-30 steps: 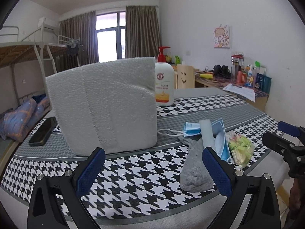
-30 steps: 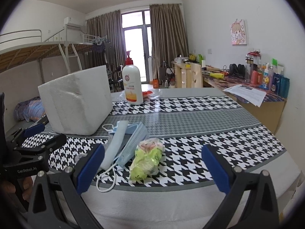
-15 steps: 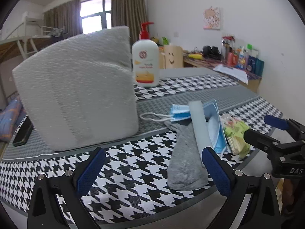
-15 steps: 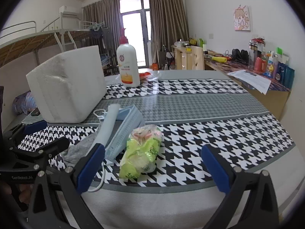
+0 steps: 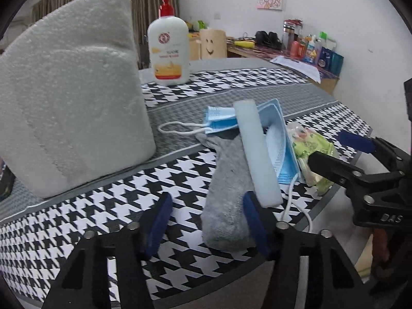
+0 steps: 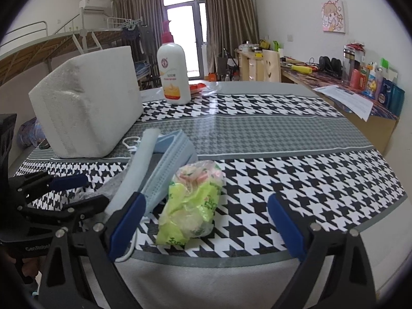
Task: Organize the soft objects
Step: 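Reach down and grasp the grey sock with the left gripper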
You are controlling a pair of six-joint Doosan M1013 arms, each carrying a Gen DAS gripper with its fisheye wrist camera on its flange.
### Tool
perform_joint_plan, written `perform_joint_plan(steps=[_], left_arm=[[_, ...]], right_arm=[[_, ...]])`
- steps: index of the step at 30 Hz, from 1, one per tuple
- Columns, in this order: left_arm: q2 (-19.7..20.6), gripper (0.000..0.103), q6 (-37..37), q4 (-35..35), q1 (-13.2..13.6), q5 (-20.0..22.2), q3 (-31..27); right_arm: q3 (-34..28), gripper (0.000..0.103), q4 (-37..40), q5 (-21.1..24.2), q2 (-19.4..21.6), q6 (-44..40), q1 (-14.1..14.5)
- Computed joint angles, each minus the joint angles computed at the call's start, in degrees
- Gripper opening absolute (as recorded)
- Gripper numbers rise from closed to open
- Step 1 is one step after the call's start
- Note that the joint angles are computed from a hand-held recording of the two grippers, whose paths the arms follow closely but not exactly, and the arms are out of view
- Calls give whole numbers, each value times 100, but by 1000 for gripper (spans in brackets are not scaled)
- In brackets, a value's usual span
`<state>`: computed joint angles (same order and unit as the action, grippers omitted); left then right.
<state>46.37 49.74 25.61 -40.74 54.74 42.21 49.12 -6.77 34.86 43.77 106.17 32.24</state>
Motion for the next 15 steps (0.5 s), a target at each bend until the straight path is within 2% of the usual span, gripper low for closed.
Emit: perform_joint_plan(steps=[6,13,15], left_arm=[[-47,47,379,-272,13,-165,80],[-125,19,725,-527,18,-480,256],[-147,15,787,-550,16,-540,303]], right_arm=[[-61,98,87,115,25,-91,-6],[-236,98,12,369,109,-22,10],[-283,96,4,433,131,-21,10]])
